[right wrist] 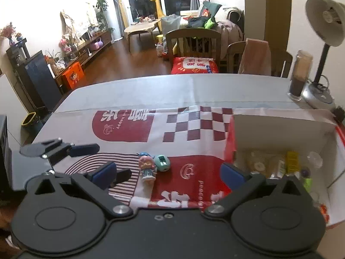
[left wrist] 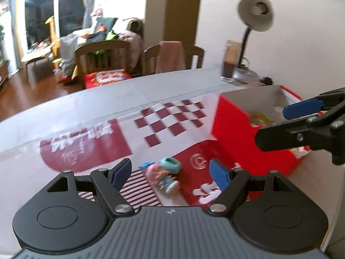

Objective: Organize rigid objects
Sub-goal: 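Withdraw both tools from the box toward the doll and sharpener, then grasp the pink-haired doll with the left tool while the right tool grasps the teal sharpener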

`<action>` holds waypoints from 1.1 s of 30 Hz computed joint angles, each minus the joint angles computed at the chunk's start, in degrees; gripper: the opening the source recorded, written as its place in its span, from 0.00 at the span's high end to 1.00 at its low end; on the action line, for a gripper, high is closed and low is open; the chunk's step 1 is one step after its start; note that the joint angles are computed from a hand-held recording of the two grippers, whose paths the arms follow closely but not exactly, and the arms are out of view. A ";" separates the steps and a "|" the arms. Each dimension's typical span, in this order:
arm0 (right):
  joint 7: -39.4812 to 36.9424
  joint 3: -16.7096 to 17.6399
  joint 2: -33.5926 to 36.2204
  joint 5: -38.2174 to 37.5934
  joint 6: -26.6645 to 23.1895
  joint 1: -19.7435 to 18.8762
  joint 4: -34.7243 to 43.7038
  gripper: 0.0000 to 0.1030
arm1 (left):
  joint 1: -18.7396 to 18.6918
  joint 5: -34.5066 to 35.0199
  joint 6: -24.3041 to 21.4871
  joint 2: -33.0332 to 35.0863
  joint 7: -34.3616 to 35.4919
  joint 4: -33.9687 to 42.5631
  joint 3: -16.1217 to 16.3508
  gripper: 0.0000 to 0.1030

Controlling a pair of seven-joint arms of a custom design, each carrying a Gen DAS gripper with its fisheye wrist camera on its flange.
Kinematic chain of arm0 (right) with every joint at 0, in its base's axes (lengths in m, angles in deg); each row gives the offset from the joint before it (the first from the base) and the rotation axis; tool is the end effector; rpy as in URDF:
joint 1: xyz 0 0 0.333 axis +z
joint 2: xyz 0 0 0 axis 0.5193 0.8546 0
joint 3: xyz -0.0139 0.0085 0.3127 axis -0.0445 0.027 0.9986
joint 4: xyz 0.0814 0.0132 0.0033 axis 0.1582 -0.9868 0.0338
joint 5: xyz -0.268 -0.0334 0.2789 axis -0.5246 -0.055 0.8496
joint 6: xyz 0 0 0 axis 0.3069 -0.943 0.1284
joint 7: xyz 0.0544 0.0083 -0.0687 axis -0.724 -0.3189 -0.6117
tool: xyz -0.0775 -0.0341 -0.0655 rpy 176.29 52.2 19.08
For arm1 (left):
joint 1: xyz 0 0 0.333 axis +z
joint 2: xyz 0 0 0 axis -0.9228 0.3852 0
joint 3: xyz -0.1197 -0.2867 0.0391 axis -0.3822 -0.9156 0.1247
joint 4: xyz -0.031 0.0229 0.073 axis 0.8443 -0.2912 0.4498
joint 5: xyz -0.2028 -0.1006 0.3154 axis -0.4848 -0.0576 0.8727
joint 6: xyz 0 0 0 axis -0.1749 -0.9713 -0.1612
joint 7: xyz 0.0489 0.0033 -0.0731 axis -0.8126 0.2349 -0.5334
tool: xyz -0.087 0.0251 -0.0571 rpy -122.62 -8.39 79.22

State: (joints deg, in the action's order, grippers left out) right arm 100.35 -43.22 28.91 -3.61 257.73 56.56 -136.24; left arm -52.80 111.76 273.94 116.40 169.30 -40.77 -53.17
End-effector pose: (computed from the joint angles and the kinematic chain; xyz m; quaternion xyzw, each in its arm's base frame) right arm 0.6329 0.2563 0.3618 -0.7293 0.5820 -0.1747 0.3144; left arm 0.6507 -0.1395 0.3139 -0.5291 0.7372 -0.3675 0.2036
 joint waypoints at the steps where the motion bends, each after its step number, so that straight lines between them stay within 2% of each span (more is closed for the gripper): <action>1: 0.52 -0.49 0.91 -0.13 -0.62 0.47 1.16 0.01 | -0.70 -0.46 0.07 0.27 -0.42 0.29 0.92 0.23; 5: 3.31 -2.57 5.52 -1.88 -5.03 2.32 7.42 0.01 | -3.57 -1.16 1.21 1.84 -1.51 1.51 4.37 0.23; 9: 3.37 -2.65 10.16 -4.29 -9.71 2.13 13.95 0.02 | -8.74 -2.08 0.94 3.51 -2.75 3.56 9.63 0.23; 13: 1.44 -1.09 14.68 -5.49 -15.35 0.53 20.77 0.04 | -13.38 -3.49 0.22 5.55 -3.85 5.97 14.20 0.23; 18: 0.52 -1.67 19.75 -8.27 -22.33 0.67 28.09 0.12 | -18.69 -4.47 -0.80 8.40 -4.41 9.72 19.28 0.23; 23: -0.37 -1.98 24.00 -10.48 -26.58 0.76 34.62 0.22 | -22.42 -5.10 -2.17 11.54 -4.93 14.10 22.73 0.23; 25: -1.04 -1.88 25.40 -11.08 -27.61 0.73 36.54 0.25 | -20.99 -4.79 -3.39 12.74 -4.27 15.78 20.79 0.23; 28: -1.96 -1.15 27.91 -10.73 -30.48 0.02 40.53 0.30 | -21.08 -4.43 -4.56 13.92 -3.58 17.49 20.55 0.23; 33: -3.96 -0.05 31.64 -9.74 -34.06 -0.74 46.52 0.39 | -17.57 -4.62 -7.04 15.61 -0.99 19.62 16.04 0.23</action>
State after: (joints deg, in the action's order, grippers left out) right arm 96.40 -43.27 60.55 -13.35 223.67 55.82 -89.72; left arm -70.37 107.14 266.90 132.02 168.31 -21.14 -37.13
